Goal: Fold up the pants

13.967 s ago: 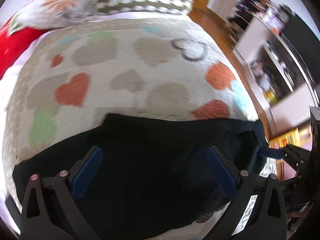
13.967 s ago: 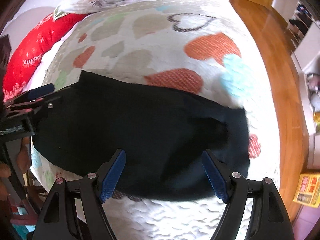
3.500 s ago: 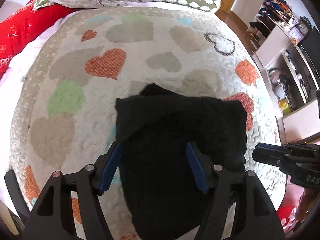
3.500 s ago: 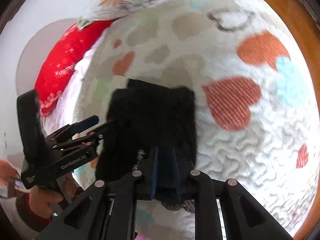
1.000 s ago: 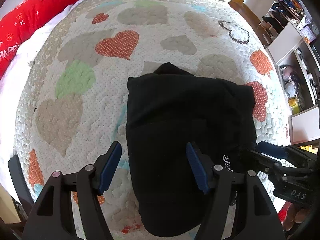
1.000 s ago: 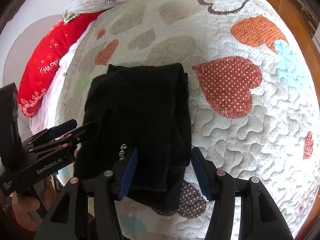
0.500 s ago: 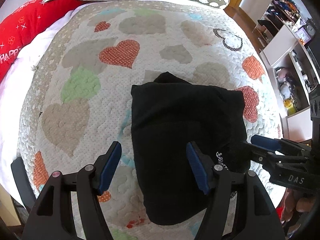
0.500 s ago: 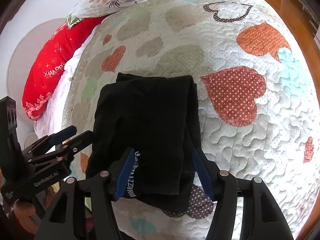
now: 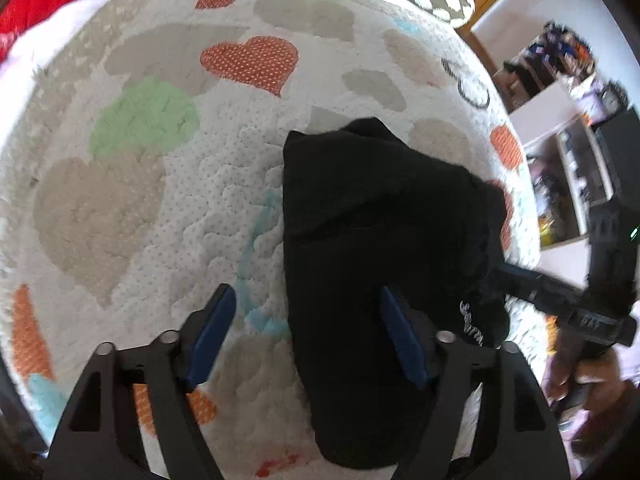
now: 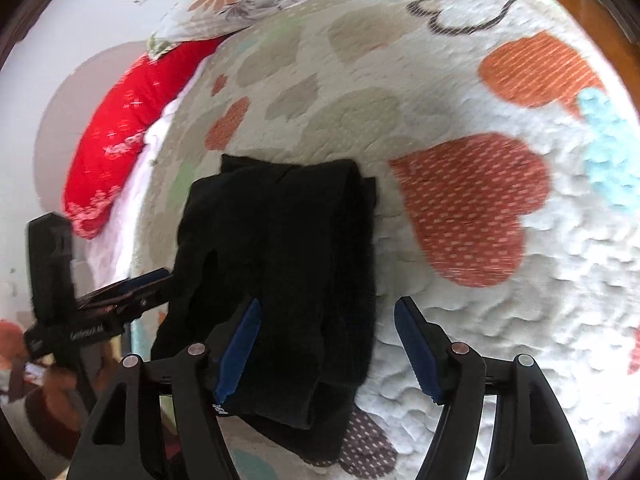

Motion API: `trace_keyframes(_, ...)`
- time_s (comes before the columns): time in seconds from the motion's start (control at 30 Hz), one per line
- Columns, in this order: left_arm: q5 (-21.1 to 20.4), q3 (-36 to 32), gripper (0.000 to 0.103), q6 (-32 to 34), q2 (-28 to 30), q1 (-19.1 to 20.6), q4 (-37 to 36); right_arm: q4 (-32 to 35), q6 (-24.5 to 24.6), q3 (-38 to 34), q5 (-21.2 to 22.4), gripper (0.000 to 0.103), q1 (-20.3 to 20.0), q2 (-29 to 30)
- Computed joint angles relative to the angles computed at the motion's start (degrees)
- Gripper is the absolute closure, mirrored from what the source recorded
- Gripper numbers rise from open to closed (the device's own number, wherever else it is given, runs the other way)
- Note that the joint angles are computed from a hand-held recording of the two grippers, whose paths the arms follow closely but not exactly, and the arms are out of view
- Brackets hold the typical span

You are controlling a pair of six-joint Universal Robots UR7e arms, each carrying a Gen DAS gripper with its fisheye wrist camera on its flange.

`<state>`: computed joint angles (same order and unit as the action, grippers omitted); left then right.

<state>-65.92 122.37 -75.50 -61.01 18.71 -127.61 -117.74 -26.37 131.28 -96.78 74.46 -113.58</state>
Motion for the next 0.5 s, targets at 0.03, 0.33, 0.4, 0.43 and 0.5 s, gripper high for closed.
trace_keyframes(0.03, -0.1, 0.6, 0.022, 0.5, -0.1, 0.4, -1.6, 0.0, -0.8, 0.4, 1.2, 0.030, -0.6, -0.1)
trace_keyframes(0.33, -1.8, 4.3, 0.019, 8.6, 3.2, 4.0, -20.9, 0.0, -1.0, 1.8, 6.7, 0.066, -2.2, 0.6)
trace_keyframes(0.4, -2.4, 3.5, 0.036, 11.0, 3.8, 4.0, -22.0, 1.2, -0.2, 0.9, 7.0, 0.071, -1.2, 0.5)
trace_keyframes(0.43, -2.2, 2.7, 0.042, 11.5, 3.8, 3.8, -20.5, 1.8, 0.4, 0.3, 7.2, 0.072, -0.4, 0.3)
trace_keyframes(0.5, -2.5, 2.0, 0.059, 12.1, 3.1, 3.8, -19.0, 1.7, 1.7, -0.7, 8.2, 0.073, 0.9, 0.3)
